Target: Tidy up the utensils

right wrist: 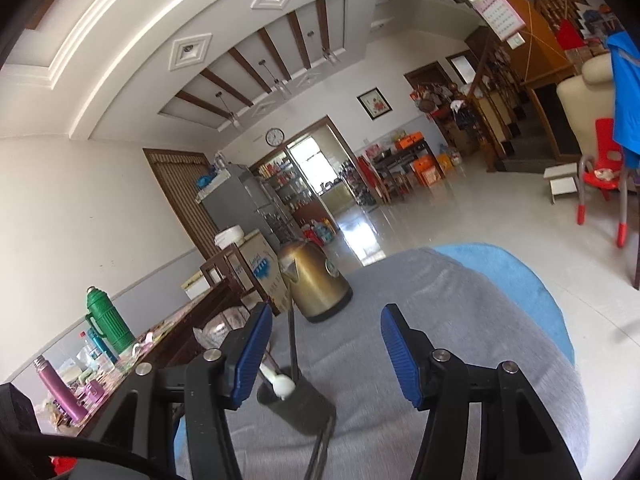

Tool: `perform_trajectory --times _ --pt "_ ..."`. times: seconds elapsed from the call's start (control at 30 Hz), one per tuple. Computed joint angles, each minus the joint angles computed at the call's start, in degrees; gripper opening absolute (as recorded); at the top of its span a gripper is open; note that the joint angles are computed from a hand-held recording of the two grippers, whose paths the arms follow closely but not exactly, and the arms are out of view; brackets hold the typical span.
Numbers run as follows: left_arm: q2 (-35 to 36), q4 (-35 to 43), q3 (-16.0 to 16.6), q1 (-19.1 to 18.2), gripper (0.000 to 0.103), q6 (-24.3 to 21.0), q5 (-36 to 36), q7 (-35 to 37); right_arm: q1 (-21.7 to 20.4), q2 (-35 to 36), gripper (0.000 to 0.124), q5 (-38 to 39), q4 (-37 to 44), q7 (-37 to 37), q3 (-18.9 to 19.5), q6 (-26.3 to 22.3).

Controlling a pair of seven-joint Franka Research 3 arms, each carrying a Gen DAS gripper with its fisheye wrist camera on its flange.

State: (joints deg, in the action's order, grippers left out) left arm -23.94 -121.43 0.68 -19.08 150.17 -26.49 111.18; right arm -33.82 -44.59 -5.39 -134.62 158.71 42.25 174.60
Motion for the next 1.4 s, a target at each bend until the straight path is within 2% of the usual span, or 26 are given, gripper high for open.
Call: perform_trajectory --times 0.07,0.17,0.3,0.37,0.57,0.7,0.87,1.4 --pt "-2.6 -2.7 -1.4 1.0 0.071 -0.5 2.6 -1.1 3.6 -0.3 0.060 0.7 -1.7 -0.6 -1.8 -0.5" --pt "-7.0 -6.9 -1.2 0.7 0.071 -2.6 5.0 -1.3 9.2 -0.2 0.060 1.1 -3.4 -2.0 -4.2 -2.6" --pt "-12.2 -13.0 -2.6 2.0 0.071 -1.1 11.1 -3.3 15.1 -0.3 0.061 1.4 -6.3 -2.1 -5.8 -4.5" --pt "-13.6 -14.6 -3.4 3.9 0.071 -1.1 14.5 -6.7 18.1 0.0 0.061 1.8 -7.6 -2.0 -7.1 -5.5" --pt "-15.9 -16.7 -3.9 8.3 0.072 -0.2 22.4 -16.3 25.2 -2.1 0.061 2.3 -11.0 -1.0 -9.4 -6.9" --pt "-17.2 -18.3 -4.4 10.2 0.072 0.1 27.3 -20.5 27.9 -4.3 0.061 1.3 -12.0 -1.9 -9.6 -8.8" --pt "-17.1 -17.5 -4.3 11.1 0.072 -1.9 30.1 -24.6 29.0 -5.8 0.061 0.8 -12.8 -2.4 -10.0 -9.0" --pt "-17.6 -17.0 -6.7 11.4 0.073 -0.7 38.0 -30.3 28.1 -9.5 0.061 1.5 -15.8 -5.1 -10.2 -5.6"
